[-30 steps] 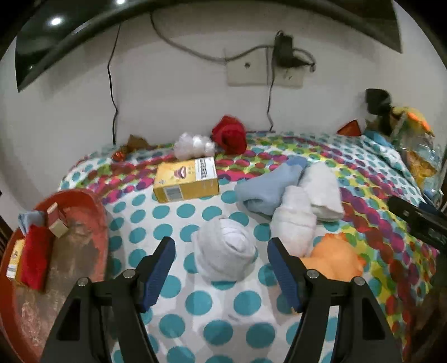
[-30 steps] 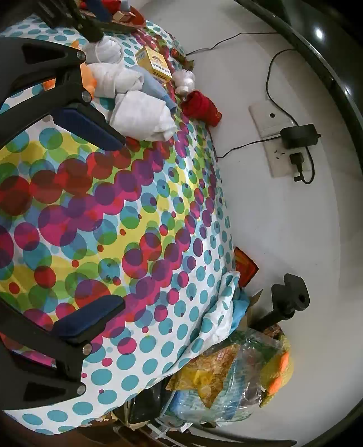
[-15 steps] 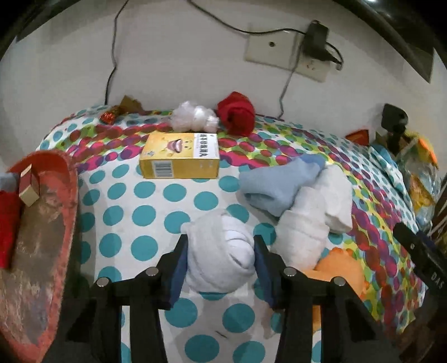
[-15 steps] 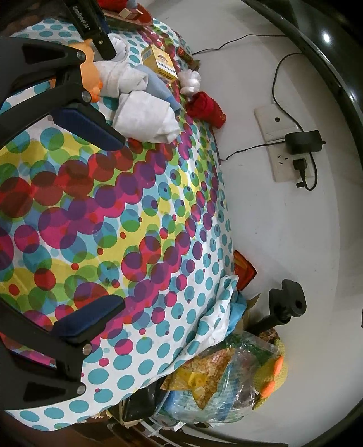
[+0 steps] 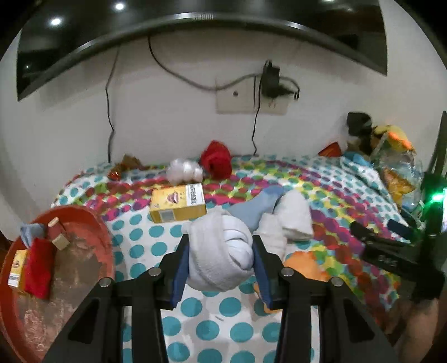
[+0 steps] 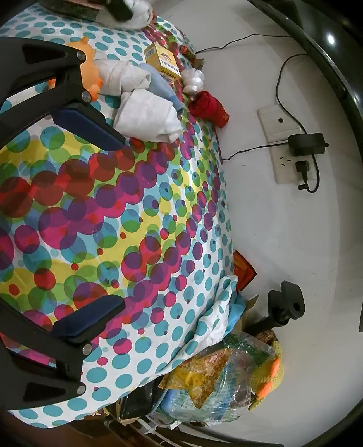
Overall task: Organize objects
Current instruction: 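Carry the white rolled sock over the red tray and release it with the left gripper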
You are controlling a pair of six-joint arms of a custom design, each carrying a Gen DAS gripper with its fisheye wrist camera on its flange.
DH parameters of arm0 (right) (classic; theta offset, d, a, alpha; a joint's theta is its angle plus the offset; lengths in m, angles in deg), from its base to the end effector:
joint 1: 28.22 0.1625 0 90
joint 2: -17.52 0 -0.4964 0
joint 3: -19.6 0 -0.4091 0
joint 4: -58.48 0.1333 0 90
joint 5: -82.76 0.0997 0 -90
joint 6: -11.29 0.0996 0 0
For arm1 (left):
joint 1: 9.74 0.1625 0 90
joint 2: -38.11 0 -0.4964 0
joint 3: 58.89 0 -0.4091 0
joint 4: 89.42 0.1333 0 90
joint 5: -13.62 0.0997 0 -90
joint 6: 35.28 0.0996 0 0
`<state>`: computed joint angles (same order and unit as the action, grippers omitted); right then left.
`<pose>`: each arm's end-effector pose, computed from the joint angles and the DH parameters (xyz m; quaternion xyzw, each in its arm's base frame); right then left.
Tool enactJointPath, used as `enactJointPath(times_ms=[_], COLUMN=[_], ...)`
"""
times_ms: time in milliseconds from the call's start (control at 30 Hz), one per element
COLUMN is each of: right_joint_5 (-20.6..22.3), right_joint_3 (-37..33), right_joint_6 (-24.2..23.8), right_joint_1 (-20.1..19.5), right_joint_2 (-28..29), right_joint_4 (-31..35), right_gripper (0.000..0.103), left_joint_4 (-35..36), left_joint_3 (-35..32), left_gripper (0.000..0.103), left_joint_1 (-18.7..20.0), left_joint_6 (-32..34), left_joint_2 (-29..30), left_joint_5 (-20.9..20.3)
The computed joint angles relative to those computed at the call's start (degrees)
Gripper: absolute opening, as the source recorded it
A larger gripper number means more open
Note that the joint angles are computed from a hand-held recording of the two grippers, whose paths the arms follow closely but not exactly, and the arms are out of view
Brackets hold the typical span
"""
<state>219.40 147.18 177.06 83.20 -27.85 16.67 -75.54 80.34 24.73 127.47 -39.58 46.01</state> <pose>0.1997 -0.3424 -0.0098 0.0971 -0.8444 0.4070 0.3345 -0.0565 -0.3025 0.2111 0.2272 0.8412 -0.3731 0.3188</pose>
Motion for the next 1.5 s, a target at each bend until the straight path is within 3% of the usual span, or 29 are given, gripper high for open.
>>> enactJointPath(times_ms=[267, 467, 633, 800, 967, 1067, 1200, 1267, 1367, 1500], right_joint_5=[-0.5, -0.6, 0.0, 0.1, -0.2, -0.2, 0.0, 0.3, 0.4, 0.6], right_joint_3=[0.1, 0.0, -0.4, -0.5, -0.6, -0.9, -1.0, -1.3, -1.3, -1.3], right_joint_6=[-0.3, -0.6, -0.5, -0.5, -0.5, -0.2, -0.2, -0.1, -0.4, -0.2], right_joint_1=[-0.2, -0.3, 0.0, 0.2, 0.1, 0.1, 0.1, 0.2, 0.4, 0.4], right_joint_2=[0.0, 0.0, 0.3, 0.4, 0.4, 0.6, 0.6, 0.8, 0.8, 0.8], right_joint_4=[0.0, 0.2, 0.8, 0.7, 1.3, 2.0, 2.2, 2.7, 2.6, 3.0], right_gripper=[0.103, 0.103, 0.103, 0.103, 0.103, 0.103, 0.103, 0.103, 0.103, 0.103], left_joint_4=[11.2, 17.6, 23.4, 34.3, 29.6, 26.3, 22.4, 17.7, 12.0, 8.1], left_joint_3=[1.7, 2.6, 1.2, 1.7, -3.4, -4.9, -5.8, -6.1, -7.4, -7.9], left_gripper=[0.042, 0.042, 0.043, 0.043, 0.043, 0.043, 0.043, 0.043, 0.043, 0.043], left_joint_1=[-2.9, -0.9, 3.8, 6.2, 18.4, 23.1, 27.1, 29.5, 35.2, 39.4], left_joint_6=[-13.0, -13.7, -10.8, -13.0, 5.3, 12.8, 19.0, 25.2, 30.8, 34.2], left_joint_2=[-3.3, -12.6, -21.7, -31.1, -38.7, -40.9, -41.4, -40.6, -38.4, -36.7], left_joint_5=[-5.0, -6.8, -7.1, -10.6, -9.2, -8.2, -6.8, -6.4, -2.6, -0.6])
